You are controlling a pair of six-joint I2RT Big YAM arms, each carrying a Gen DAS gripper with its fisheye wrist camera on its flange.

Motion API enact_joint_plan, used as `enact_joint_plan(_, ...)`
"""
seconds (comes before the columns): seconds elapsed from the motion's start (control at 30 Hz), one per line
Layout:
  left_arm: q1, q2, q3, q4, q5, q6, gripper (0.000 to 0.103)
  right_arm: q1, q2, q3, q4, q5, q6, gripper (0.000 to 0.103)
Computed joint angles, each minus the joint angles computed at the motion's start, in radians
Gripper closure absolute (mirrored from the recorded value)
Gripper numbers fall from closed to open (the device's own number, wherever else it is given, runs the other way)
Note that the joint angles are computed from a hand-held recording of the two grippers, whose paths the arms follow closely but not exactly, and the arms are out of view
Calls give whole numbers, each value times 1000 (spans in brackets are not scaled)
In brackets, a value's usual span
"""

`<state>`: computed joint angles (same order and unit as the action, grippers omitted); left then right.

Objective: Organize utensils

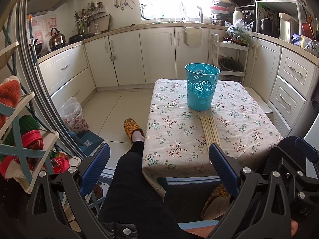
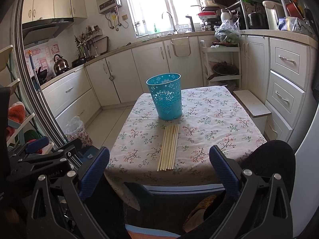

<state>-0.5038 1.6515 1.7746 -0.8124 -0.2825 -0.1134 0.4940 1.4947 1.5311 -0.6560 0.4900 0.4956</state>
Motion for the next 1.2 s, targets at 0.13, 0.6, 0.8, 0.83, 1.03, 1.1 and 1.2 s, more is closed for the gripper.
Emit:
enact_joint_plan(0.13,-2,-4,-2,-2,-2,-1,8,1,0,2,-2,-1,0,7)
enact_joint_plan(0.6,0,-4,4,-23,16,-31,8,3,2,2,-1,2,1,7)
enact_joint_plan(0.8,1,-9,-7,-7,7,-21,8,3,2,3,-1,3,1,7)
enact_joint_plan(0.83,2,-10,-8,-7,7,-20,8,3,2,3,-1,3,1,7)
enact_joint_plan(1.03,3,-9,-11,2,4,-17,8,3,3,3,1,3,0,7)
enact_joint_plan(1.1,4,-10,-15,8,0,-12,8,3,3,3,1,3,0,7)
enact_joint_plan(1.2,4,-8,-12,4,3,-16,8,3,3,3,1,3,0,7)
